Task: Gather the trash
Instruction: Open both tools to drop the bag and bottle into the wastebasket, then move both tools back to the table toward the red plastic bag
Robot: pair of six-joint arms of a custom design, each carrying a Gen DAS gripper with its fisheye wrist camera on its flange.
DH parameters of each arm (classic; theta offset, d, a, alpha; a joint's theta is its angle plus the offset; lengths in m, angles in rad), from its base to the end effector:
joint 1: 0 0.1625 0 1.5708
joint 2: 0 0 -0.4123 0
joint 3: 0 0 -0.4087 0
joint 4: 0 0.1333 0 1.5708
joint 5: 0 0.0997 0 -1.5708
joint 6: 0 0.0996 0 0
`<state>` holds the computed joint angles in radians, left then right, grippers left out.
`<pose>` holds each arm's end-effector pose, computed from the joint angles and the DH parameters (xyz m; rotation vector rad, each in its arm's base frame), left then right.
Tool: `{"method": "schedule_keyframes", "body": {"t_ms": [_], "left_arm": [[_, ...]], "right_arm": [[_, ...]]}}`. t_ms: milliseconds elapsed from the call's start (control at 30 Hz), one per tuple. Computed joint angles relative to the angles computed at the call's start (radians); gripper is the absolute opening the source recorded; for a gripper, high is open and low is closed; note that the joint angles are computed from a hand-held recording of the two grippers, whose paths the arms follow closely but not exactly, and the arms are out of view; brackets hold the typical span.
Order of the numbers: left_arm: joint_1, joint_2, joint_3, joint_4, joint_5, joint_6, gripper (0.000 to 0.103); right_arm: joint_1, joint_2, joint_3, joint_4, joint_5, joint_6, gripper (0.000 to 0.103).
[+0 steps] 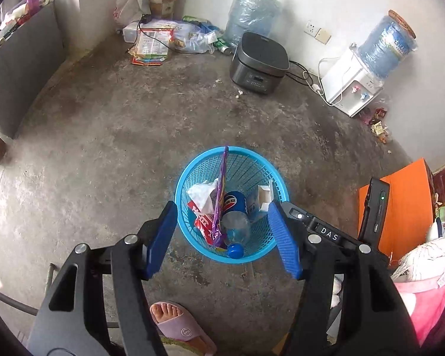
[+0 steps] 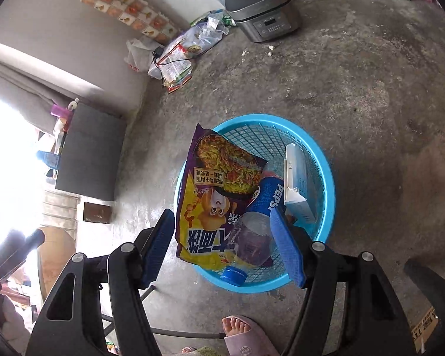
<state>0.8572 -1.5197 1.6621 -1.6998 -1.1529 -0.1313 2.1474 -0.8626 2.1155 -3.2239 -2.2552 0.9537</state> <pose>-0.2117 -0.5099 0.4239 0.7921 2.6298 -0.2220 0.3413 -0.3958 0.0552 -0.7021 -2.6323 1.0679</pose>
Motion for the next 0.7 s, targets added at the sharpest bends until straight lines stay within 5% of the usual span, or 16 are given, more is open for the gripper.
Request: {"method": "schedule_keyframes", "body": {"t_ms": [233,467,700], "left_arm": [[-0.141,-0.181,-0.008,-0.040,0.093,0.031,0.084],[-0.299,-0.354,-0.066,0.053,0.232,-0.075,0.090],[-0.466,-0.506,-0.182,0.341,0.436,-0.314,0.091]], "right_arm": [[0.184,0.005,-0.121,0.146,-0.169,0.013,0.066],[0.381,0.080,-0.326,0.268,-0.323,-0.070,0.077],[0.481,0.184,-0.545,0.292,-0.291,-0.282,0.086]]}}
